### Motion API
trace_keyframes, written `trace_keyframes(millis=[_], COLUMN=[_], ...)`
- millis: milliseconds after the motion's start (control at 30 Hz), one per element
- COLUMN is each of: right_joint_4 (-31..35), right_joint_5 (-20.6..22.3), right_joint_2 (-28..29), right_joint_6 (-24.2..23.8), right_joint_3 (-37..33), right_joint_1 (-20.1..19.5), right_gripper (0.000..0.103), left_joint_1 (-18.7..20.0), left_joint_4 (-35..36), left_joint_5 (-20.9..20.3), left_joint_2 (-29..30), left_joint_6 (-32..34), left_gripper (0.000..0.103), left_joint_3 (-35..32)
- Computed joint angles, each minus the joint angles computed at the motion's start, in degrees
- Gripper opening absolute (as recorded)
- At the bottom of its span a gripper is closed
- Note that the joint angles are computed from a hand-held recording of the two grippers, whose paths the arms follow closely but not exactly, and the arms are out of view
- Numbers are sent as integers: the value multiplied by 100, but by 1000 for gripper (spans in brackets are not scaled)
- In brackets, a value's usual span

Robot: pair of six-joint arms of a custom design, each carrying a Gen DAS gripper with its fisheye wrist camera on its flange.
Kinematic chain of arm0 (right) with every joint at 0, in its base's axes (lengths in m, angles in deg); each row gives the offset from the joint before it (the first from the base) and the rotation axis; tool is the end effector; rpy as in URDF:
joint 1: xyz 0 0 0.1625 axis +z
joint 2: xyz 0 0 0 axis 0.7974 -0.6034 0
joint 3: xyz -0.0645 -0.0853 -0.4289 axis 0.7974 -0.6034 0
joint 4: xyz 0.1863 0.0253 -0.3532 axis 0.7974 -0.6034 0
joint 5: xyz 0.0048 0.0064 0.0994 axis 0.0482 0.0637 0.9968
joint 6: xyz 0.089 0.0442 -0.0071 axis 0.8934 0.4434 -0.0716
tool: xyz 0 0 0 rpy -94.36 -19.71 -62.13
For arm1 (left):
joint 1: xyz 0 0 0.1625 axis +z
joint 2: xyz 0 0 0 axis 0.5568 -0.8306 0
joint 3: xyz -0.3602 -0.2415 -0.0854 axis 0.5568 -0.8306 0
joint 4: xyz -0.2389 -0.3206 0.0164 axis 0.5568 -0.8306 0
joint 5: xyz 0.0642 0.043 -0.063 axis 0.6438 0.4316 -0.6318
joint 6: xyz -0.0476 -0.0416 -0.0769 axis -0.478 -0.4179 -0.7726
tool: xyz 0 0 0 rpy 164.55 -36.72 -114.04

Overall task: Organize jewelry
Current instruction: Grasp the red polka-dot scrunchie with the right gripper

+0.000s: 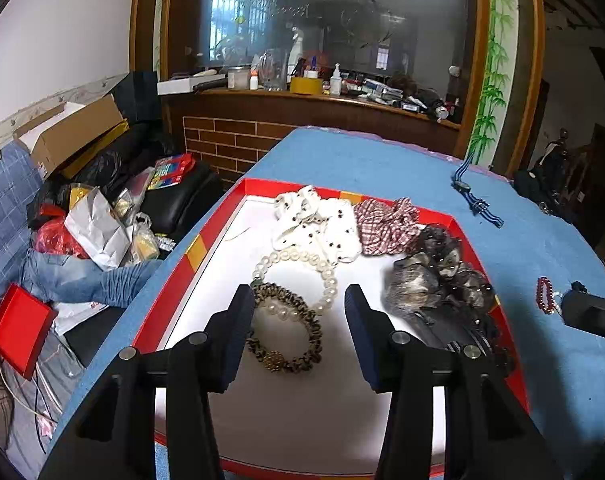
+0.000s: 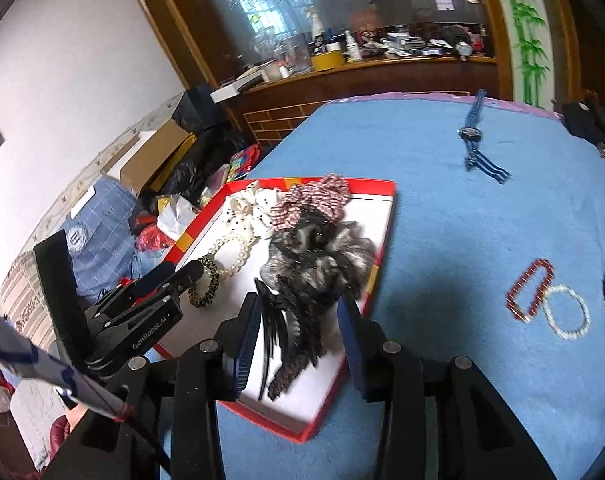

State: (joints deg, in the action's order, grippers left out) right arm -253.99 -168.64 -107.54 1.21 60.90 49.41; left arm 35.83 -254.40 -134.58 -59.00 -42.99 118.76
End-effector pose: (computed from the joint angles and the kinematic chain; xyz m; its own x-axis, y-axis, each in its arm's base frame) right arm 0.2497 -0.6410 0.0338 -0.8858 -0.2837 0.3673 -0.4440 0.7485 -0.4925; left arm -0.0295 -0.6505 0.2088 -0.7541 -0.0103 -0.6566 0.5208 0.5998 -0.6075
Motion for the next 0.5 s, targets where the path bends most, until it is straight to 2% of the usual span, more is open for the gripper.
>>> trace_keyframes(millis=[133, 267, 467, 500], right_joint_4=[-448, -883, -1763, -1915], right_joint_5=[17, -67, -588, -628], right_joint_2=[-335, -739, -1451, -1600], right_joint_6=[136, 204, 334, 381], right_joint_3=[577, 1150, 2041, 2204], right_joint_1=[-143, -344, -671, -744], right_gripper=[43, 43, 44, 47], left_joint_1=[-39, -215, -494, -563], left_joint_4=[140, 122, 644, 746], left_joint_5=[-98, -13, -267, -307], left_joint_2=[-68, -145, -376, -384], left_joint_6=[-21, 86, -298, -335], left_gripper=[46, 46, 46, 48], left_joint_3=[80, 274, 489, 504])
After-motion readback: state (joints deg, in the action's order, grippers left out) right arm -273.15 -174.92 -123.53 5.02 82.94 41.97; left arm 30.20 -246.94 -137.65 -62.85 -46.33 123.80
